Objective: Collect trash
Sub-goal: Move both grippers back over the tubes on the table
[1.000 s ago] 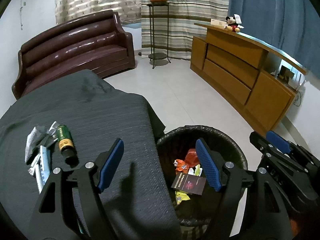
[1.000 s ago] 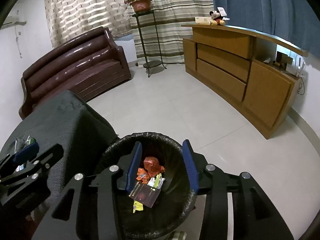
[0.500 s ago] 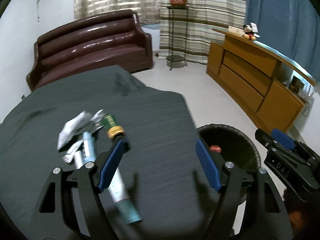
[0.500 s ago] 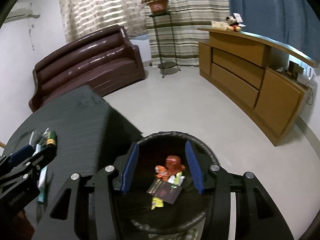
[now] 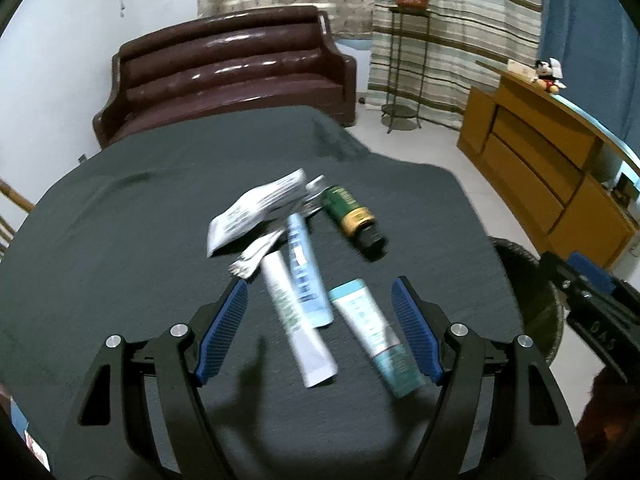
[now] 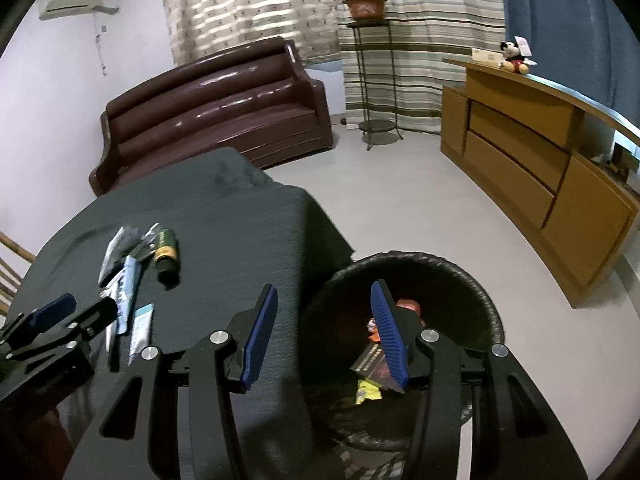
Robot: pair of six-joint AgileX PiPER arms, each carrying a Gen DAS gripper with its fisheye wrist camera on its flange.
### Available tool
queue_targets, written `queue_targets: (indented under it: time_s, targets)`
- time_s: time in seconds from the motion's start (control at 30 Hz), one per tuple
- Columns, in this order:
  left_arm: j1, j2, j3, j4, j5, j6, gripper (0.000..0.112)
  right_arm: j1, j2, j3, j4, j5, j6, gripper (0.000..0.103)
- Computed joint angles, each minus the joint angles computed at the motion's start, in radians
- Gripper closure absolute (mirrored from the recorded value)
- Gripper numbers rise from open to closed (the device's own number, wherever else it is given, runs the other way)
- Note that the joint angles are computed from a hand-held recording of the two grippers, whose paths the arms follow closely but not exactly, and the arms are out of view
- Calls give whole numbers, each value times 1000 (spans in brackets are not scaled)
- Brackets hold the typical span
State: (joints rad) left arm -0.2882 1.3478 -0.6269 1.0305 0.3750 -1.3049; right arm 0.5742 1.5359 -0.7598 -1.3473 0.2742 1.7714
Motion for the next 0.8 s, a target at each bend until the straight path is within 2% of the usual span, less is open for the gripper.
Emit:
queue_targets:
  time_s: [0.47, 0.6, 0.7, 0.8]
  targets:
    - [130, -7, 68, -115, -60, 155, 40, 70, 15, -14, 38, 25, -20, 54]
    - [187, -23, 79, -240, -80, 288, 40, 77, 20, -17, 45, 28, -25, 54]
    - [198, -33, 81, -274, -87, 328, 40, 85, 26, -20, 51, 30, -29, 54]
    - [188, -26, 73, -245, -95, 304, 40, 92, 36, -31, 69, 33, -43, 54]
